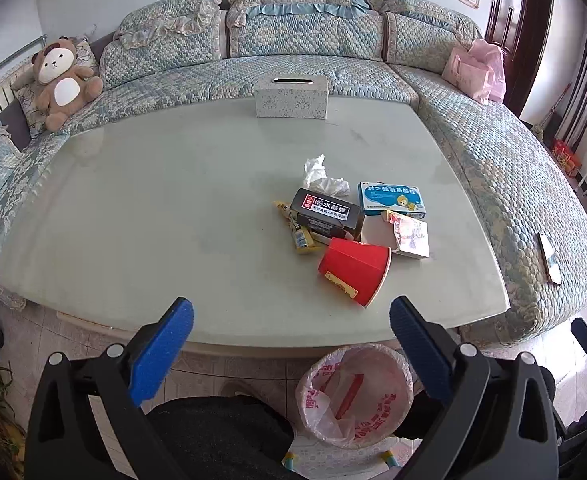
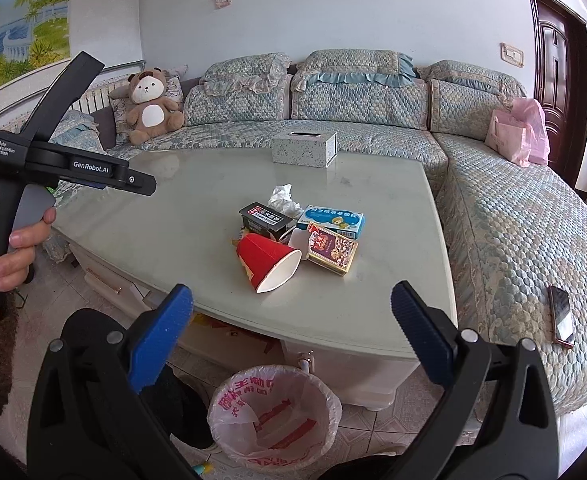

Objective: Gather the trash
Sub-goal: 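Move the left tool to the black box while the right tool approaches the red cup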

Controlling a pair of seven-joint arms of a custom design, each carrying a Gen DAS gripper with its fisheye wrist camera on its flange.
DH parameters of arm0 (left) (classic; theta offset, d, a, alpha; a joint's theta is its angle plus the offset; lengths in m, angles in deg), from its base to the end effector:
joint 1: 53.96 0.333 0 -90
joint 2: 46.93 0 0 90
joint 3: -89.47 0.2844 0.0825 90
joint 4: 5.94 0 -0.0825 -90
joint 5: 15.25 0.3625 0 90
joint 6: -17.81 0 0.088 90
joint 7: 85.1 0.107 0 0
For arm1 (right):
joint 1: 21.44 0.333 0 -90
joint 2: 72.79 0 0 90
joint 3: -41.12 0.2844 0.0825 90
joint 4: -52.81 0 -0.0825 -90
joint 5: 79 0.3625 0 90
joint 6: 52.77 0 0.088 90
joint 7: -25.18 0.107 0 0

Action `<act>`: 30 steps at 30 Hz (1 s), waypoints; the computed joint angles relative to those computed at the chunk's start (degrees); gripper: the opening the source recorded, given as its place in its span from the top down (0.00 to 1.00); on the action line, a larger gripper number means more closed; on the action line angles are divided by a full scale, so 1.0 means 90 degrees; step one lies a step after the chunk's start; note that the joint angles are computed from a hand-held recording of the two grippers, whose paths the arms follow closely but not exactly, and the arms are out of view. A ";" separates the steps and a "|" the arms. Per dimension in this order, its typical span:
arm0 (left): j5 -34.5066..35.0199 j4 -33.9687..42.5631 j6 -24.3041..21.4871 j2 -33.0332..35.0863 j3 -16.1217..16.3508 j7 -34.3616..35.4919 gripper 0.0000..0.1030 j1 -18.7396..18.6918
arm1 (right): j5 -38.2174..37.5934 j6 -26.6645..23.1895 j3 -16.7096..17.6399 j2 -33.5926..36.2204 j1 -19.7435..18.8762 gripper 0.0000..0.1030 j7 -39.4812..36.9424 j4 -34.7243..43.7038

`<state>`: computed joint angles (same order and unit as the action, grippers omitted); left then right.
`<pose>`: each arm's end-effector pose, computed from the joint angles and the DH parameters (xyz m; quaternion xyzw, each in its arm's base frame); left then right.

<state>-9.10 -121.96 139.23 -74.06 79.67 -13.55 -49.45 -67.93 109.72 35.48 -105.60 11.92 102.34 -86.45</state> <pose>0.4355 -0.0534 0.6674 -0.7397 0.6072 -0.1805 0.2271 0.3843 0.1819 0.6036 -0.7666 0.4335 -0.2069 0.4261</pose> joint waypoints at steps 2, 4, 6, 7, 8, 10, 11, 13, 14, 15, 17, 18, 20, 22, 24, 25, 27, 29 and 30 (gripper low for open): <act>-0.0031 0.0394 -0.0128 0.0413 0.0046 0.0202 0.06 -0.0023 | 0.0013 0.0007 -0.0073 0.0131 0.0082 0.06 -0.0144 0.0121; -0.0088 0.0805 -0.0287 0.0827 0.0107 0.0417 0.06 -0.0066 | 0.0193 -0.0068 -0.0247 0.0300 0.0280 0.06 -0.0396 0.0294; -0.0250 0.1253 -0.0516 0.1266 0.0193 0.0758 0.06 -0.0160 | 0.0475 -0.0158 -0.0403 0.0465 0.0464 0.06 -0.0703 0.0464; -0.0332 0.1487 -0.0654 0.1481 0.0232 0.0898 0.06 -0.0193 | 0.0652 -0.0196 -0.0486 0.0549 0.0563 0.06 -0.0904 0.0551; -0.0364 0.1669 -0.0739 0.1659 0.0251 0.0975 0.06 -0.0214 | 0.0815 -0.0263 -0.0536 0.0634 0.0633 0.06 -0.1103 0.0648; -0.0379 0.2045 -0.0841 0.2014 0.0287 0.1264 0.06 -0.0267 | 0.1179 -0.0532 -0.0672 0.0850 0.0790 0.06 -0.1588 0.0916; -0.0399 0.2282 -0.0912 0.2223 0.0307 0.1525 0.06 -0.0302 | 0.1312 -0.0640 -0.0680 0.0952 0.0802 0.06 -0.1752 0.1023; -0.0338 0.2750 -0.1055 0.2641 0.0336 0.2036 0.06 -0.0352 | 0.1517 -0.0902 -0.0670 0.1171 0.0757 0.06 -0.2000 0.1266; -0.0232 0.2885 -0.1015 0.2800 0.0341 0.2215 0.06 -0.0374 | 0.1621 -0.1007 -0.0656 0.1291 0.0732 0.06 -0.2112 0.1385; -0.0117 0.3060 -0.1040 0.2984 0.0349 0.2340 0.06 -0.0393 | 0.1716 -0.1110 -0.0634 0.1402 0.0694 0.06 -0.2199 0.1498; -0.0131 0.3525 -0.1288 0.3405 0.0398 0.2667 0.06 -0.0406 | 0.1914 -0.1287 -0.0592 0.1624 0.0614 0.06 -0.2379 0.1707; -0.0196 0.3734 -0.1397 0.3600 0.0428 0.2810 0.06 -0.0401 | 0.2028 -0.1368 -0.0573 0.1738 0.0571 0.06 -0.2453 0.1817; -0.0270 0.3936 -0.1445 0.3848 0.0478 0.3047 0.06 -0.0387 | 0.2259 -0.1508 -0.0526 0.1978 0.0476 0.06 -0.2586 0.2027; -0.0231 0.3976 -0.1303 0.3995 0.0505 0.3388 0.06 -0.0384 | 0.2482 -0.1654 -0.0469 0.2217 0.0372 0.06 -0.2713 0.2236; -0.0195 0.3776 -0.0913 0.3988 0.0518 0.3819 0.06 -0.0373 | 0.2625 -0.1791 -0.0378 0.2460 0.0252 0.06 -0.2839 0.2439; -0.0210 0.3655 -0.0722 0.3968 0.0522 0.4041 0.06 -0.0360 | 0.2677 -0.1861 -0.0327 0.2576 0.0187 0.06 -0.2901 0.2532; -0.0271 0.3524 -0.0460 0.3992 0.0518 0.4547 0.06 -0.0335 | 0.2793 -0.2022 -0.0221 0.2785 0.0056 0.06 -0.3043 0.2699; -0.0239 0.3458 -0.0293 0.4062 0.0515 0.4982 0.06 -0.0342 | 0.2910 -0.2119 -0.0099 0.3002 -0.0079 0.06 -0.3146 0.2864; -0.0225 0.3468 -0.0265 0.4124 0.0516 0.5166 0.06 -0.0348 | 0.2982 -0.2182 -0.0040 0.3108 -0.0152 0.06 -0.3181 0.2954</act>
<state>-11.12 -90.75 136.84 -36.95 84.32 32.95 -52.58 -41.10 90.08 35.11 -77.63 10.55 73.71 -59.87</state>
